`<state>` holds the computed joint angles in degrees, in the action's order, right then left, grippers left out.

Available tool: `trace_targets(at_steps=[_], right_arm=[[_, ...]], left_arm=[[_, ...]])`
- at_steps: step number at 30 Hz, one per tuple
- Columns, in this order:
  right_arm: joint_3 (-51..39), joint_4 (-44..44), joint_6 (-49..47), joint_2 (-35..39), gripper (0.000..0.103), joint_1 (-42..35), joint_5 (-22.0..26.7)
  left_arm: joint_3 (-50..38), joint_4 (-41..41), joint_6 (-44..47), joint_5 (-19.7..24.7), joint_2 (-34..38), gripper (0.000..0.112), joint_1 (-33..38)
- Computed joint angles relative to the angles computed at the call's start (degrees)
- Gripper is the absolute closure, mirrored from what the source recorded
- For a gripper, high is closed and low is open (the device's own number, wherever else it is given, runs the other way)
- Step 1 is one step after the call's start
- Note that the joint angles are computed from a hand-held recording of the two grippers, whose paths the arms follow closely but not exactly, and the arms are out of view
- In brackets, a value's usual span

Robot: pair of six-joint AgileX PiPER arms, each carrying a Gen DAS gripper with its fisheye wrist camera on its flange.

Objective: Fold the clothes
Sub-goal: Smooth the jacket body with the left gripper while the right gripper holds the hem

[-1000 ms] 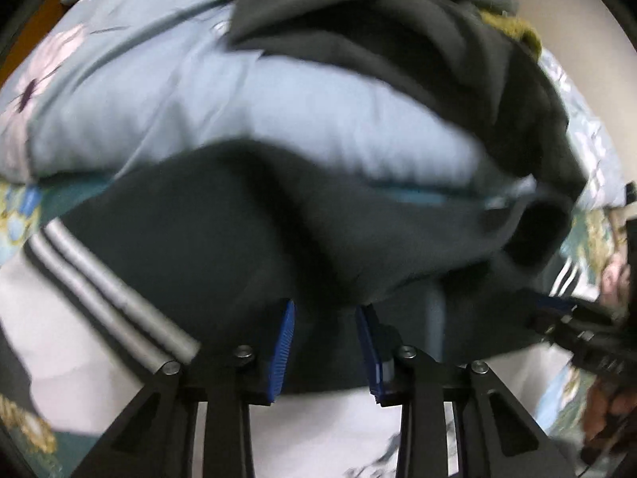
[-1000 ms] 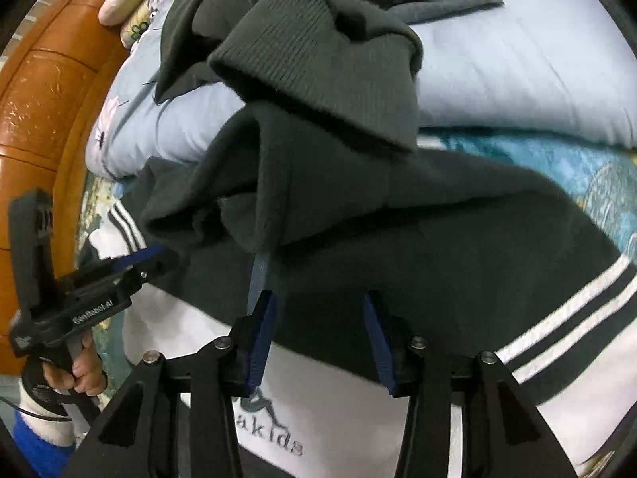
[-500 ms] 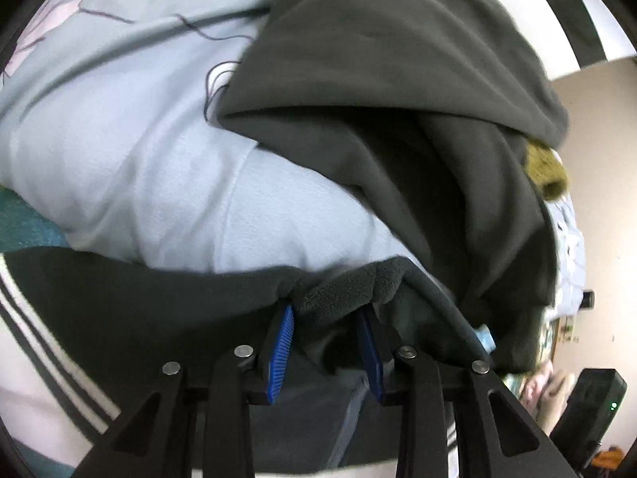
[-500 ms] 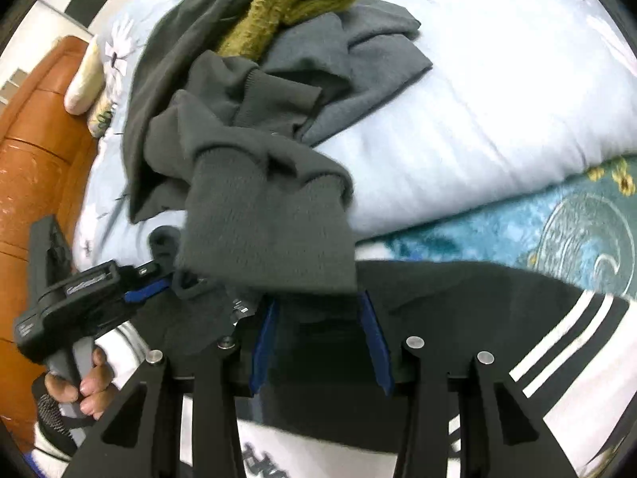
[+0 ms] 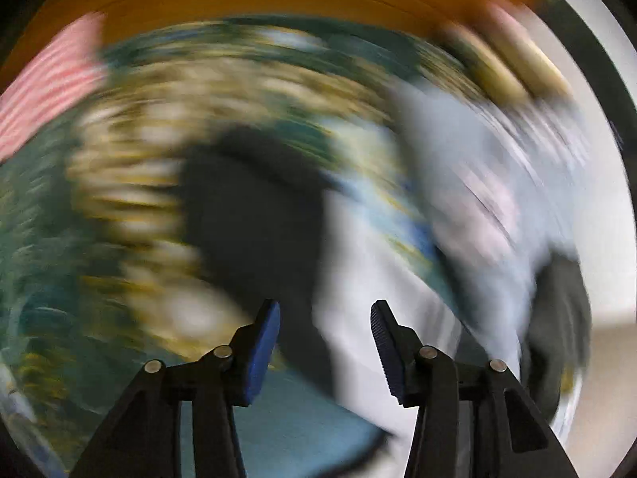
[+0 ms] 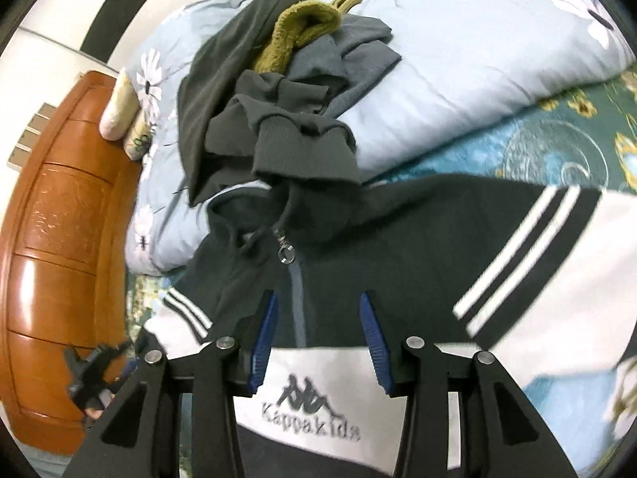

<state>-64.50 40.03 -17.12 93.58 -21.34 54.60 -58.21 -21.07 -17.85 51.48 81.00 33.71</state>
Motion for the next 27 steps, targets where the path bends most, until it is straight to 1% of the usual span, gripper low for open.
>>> trace_targets(at_steps=[1,2,3,4,5,7,8,11,12,13,14,15,16,17,19,21,23,25,26,27], right_arm=[[0.9,-0.14,0.29,-1.04,0.056,0.48,-0.2],[1.77,-1.39,1.15,-2.17,0.056,0.93,-0.45],[2.81,-2.59,2.14,-3.34,0.056,1.42,-0.89],[3.79,-3.53,3.08,-4.34,0.056,1.9,-1.26],[4.65,-3.82,3.86,-4.97,0.056,2.34,-1.55],[5.94,-4.37,5.58,-6.2,0.056,3.26,-2.09],[6.33,-4.58,6.24,-6.88,0.056,3.77,-2.27],[7.19,-5.59,8.31,-8.99,0.056,5.44,-2.72],[7.31,-6.18,9.09,-9.78,0.056,6.06,-2.78],[7.42,-6.9,9.85,-10.7,0.056,6.58,-2.69],[7.61,-7.44,10.24,-11.6,0.056,6.82,-2.57],[7.76,-7.98,10.67,-12.4,0.056,7.03,-2.46],[7.89,-8.43,11.1,-13.03,0.056,7.13,-2.36],[8.13,-8.75,11.34,-13.73,0.056,7.08,-2.18],[8.46,-9.14,11.67,-14.69,0.056,6.83,-1.86],[9.21,-8.76,11.45,-16.04,0.056,5.85,-1.43],[10.04,-8.37,10.95,-17.59,0.056,4.63,-1.04],[11.02,-7.77,10.11,-19.39,0.056,2.46,-0.27],[11.47,-7.38,9.6,-20.16,0.056,1.29,0.16],[11.85,-6.94,9.0,-20.9,0.056,0.01,0.68]], left_arm=[[2.88,-0.66,0.39,-1.45,-0.51,0.06,3.35],[4.83,-1.07,-0.58,-2.34,-0.72,0.06,4.41],[7.27,-0.81,-1.45,-4.42,-0.97,0.06,5.02],[7.74,-1.59,-0.04,-5.13,0.38,0.06,7.56],[10.44,-4.2,1.99,-6.89,0.37,0.06,7.81],[11.31,-10.96,7.59,-10.01,5.05,0.06,9.26],[12.0,-14.07,10.3,-11.62,6.44,0.062,9.13],[11.82,-16.66,11.2,-14.71,9.72,0.063,6.78],[12.36,-16.81,10.79,-16.21,9.34,0.064,5.96],[12.88,-16.92,10.34,-17.7,8.98,0.069,5.12],[12.8,-17.09,10.84,-18.09,9.03,0.082,4.78],[12.24,-18.03,12.92,-17.84,9.55,0.091,4.51],[11.19,-17.98,13.77,-17.11,10.38,0.099,4.16],[10.09,-15.65,12.54,-16.52,10.53,0.102,3.44],[8.33,-11.8,9.93,-15.81,9.08,0.103,1.86],[7.31,-11.61,11.49,-14.86,4.55,0.103,-0.01],[5.21,-8.39,11.34,-13.68,-1.63,0.103,-4.34],[2.0,-6.23,10.38,-12.85,-5.39,0.103,-9.37],[-0.04,-7.91,11.93,-11.97,-8.54,0.105,-13.06],[-2.09,-9.27,13.39,-11.73,-9.39,0.105,-15.48]])
